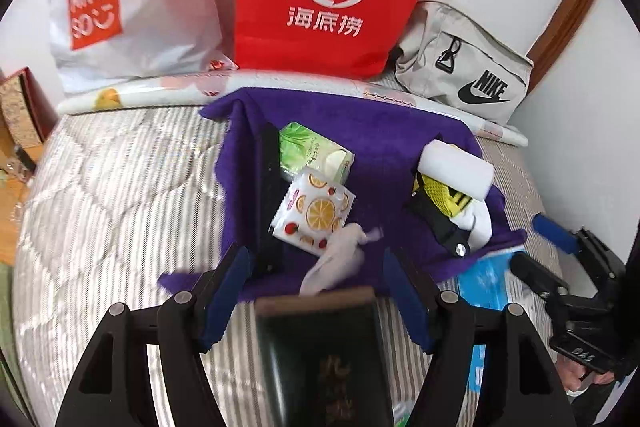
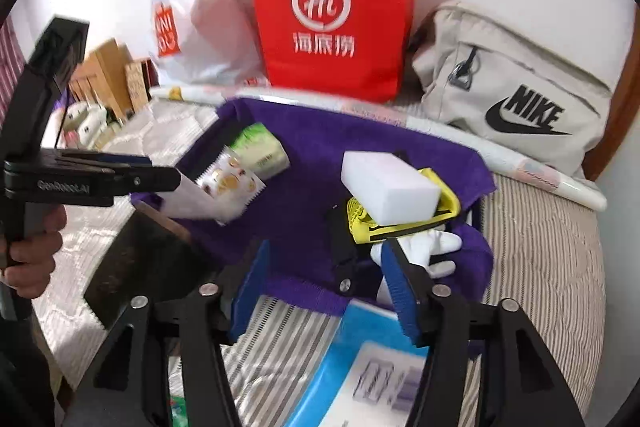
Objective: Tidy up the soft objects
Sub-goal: 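Move back and grasp the green snack packet with the left gripper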
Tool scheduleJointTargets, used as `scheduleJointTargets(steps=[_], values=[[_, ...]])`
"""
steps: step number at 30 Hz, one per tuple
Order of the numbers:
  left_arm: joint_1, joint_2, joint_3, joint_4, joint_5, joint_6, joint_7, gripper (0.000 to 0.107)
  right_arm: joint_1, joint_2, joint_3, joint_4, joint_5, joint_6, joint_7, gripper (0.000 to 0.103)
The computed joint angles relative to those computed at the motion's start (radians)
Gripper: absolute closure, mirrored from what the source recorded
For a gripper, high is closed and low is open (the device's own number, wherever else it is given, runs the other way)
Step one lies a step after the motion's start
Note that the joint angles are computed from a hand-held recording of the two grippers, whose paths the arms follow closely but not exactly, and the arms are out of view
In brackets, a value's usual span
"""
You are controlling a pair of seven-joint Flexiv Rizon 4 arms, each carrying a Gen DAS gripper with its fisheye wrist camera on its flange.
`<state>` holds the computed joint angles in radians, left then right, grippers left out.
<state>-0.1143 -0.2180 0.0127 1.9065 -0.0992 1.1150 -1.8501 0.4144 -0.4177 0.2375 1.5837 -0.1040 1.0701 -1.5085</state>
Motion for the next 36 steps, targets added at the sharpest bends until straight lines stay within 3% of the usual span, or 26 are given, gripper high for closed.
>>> scheduleJointTargets(steps=[2,8,12,17,19,28,36], values=[[-0.022,0.032,0.014,0.017,0.048,0.000,-0.045,0.039,-0.004,0.037,0.001,0.052,0.007,0.055,0.012,0.024],[-0.057,0.127,0.013,0.087,0.167,0.016,-0.177,0.039,-0.048,0.142,0.055,0.150,0.107,0.084,-0.047,0.024],[-0.065,0.179,-0.011,0.146,0.185,0.051,-0.220,0.039,-0.105,0.220,0.118,0.182,0.314,0.061,-0.177,0.024],[-0.082,0.238,-0.045,0.219,0.229,0.066,-0.289,0.039,-0.088,0.307,0.089,0.235,0.427,-0.002,-0.193,0.024],[-0.092,0.249,-0.056,0.255,0.194,0.081,-0.283,0.039,-0.080,0.337,0.078,0.257,0.464,-0.028,-0.215,0.026],[-0.139,0.253,-0.099,0.358,0.138,0.127,-0.336,0.039,-0.031,0.451,0.037,0.411,0.464,0.016,-0.175,0.028],[-0.187,0.175,-0.120,0.338,0.113,0.097,-0.370,0.039,-0.026,0.517,0.029,0.567,0.254,0.127,-0.018,0.028]])
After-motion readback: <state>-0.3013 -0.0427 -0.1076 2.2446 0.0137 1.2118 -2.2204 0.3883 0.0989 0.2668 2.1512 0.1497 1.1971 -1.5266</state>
